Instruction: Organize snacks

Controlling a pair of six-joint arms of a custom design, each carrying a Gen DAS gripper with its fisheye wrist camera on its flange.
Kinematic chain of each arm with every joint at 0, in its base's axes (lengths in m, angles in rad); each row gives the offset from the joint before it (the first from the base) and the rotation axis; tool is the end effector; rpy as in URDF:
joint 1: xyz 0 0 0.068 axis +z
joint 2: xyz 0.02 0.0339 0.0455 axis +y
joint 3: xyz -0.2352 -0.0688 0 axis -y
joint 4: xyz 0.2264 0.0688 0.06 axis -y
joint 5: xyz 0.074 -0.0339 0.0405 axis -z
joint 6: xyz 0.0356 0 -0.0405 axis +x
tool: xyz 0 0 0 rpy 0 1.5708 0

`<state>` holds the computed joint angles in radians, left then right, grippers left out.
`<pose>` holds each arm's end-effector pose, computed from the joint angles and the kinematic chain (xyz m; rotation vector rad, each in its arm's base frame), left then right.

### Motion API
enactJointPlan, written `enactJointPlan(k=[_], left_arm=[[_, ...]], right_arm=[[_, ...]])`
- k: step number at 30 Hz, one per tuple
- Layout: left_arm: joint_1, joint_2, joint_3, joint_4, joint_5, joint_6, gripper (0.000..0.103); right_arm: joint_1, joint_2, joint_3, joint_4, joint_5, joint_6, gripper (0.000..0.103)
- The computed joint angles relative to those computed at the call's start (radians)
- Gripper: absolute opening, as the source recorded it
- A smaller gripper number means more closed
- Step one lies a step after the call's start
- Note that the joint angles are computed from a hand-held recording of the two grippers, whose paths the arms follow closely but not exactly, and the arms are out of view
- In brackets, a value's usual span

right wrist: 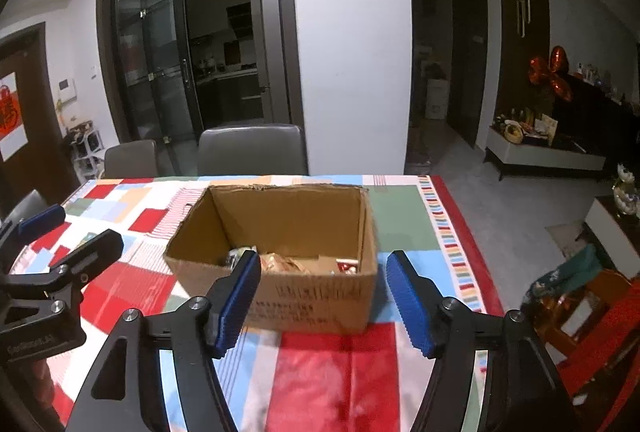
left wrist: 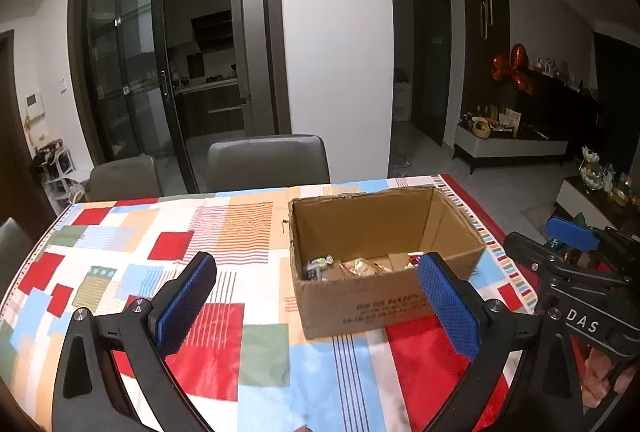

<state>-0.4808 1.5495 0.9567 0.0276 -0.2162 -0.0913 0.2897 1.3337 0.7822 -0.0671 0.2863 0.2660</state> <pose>0.2945 -0.1450 0.2137 0.2861 2.1038 -0.1082 0.2685 0.0695 0.2119 0.1346 2.1565 0.0061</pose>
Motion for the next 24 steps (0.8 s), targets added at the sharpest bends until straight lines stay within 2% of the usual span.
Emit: enactJointPlan(k=[1, 3, 8, 11, 17, 24], left_arm=[[-0.003, -0.019, -0.013, -0.007, 0.001, -0.005, 0.103], [-0.013, -0.076, -0.057, -0.021, -0.002, -0.012, 0.103], [-0.056, -0.210, -0.161, -0.044, -0.043, -0.028, 0.103], [-0.084, -0.304, -0.228, -0.062, -0.070, -0.032, 0.103], [-0.126, -0.448, -0.317, -0.110, -0.091, -0.057, 0.103], [-0.191, -0.583, -0.396, -0.177, -0.135, -0.105, 0.103]], right_arm=[[0.010, -0.033, -0.012, -0.026, 0.009, 0.006, 0.073], [0.029, -0.085, -0.033, -0.059, 0.031, 0.020, 0.078], [0.109, -0.235, -0.104, -0.139, 0.101, 0.062, 0.078], [0.150, -0.293, -0.125, -0.193, 0.140, 0.097, 0.084], [0.245, -0.435, -0.185, -0.307, 0.221, 0.169, 0.084], [0.413, -0.579, -0.238, -0.452, 0.397, 0.280, 0.084]])
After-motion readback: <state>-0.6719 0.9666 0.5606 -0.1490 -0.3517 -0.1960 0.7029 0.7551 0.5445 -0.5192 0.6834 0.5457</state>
